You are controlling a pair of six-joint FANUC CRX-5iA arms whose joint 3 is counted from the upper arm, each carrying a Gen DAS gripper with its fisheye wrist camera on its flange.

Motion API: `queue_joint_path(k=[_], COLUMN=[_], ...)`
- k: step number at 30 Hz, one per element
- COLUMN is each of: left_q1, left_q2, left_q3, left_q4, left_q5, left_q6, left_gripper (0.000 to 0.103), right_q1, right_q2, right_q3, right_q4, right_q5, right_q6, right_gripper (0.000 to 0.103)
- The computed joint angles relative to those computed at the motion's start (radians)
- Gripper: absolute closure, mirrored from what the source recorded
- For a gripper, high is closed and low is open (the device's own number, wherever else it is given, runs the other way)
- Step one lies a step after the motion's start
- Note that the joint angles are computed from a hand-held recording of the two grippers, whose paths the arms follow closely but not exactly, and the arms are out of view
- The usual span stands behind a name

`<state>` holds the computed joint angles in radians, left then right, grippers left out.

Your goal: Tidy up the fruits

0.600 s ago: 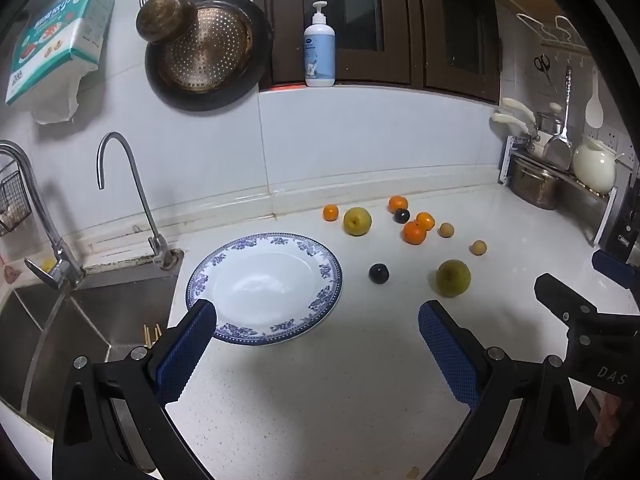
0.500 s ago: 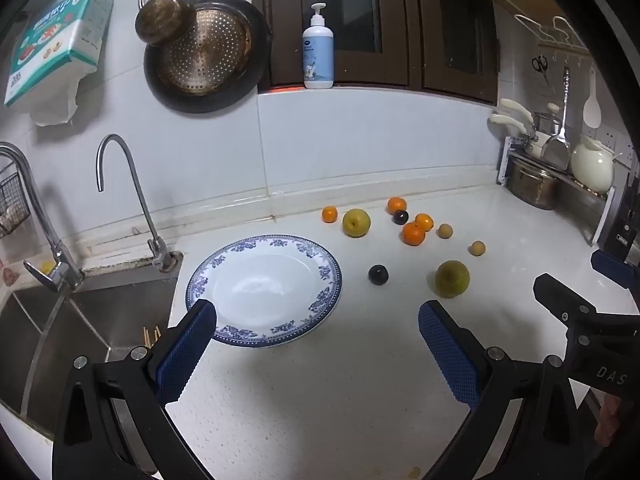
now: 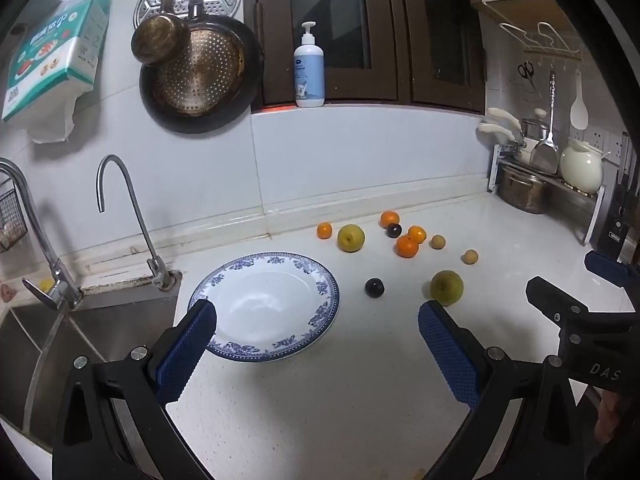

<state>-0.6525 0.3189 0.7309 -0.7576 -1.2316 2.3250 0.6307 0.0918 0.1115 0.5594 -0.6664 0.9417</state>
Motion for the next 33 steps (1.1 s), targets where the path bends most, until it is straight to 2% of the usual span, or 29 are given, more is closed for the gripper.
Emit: queue_joint_path(k=[14,33], left_q1=[-0.013,-0.014], left_q2=[-0.015,-0.025], left_q3=[-0.023,-0.036], left_q4=[-0.033,-0.025], left_q5=[0.028,0.063], left_q6=[-0.006,-0.016], left_gripper=[0.0,0.0], right_q1=[0.005,0.007], right_q2=[-0.012,-0.028], right_q3=[-0.011,-0.038], right_q4=[0.027,0.067], right_q5=[0.003,0.027], right_q6=[-0.035,-0.074], right_gripper=[0.001,0.001])
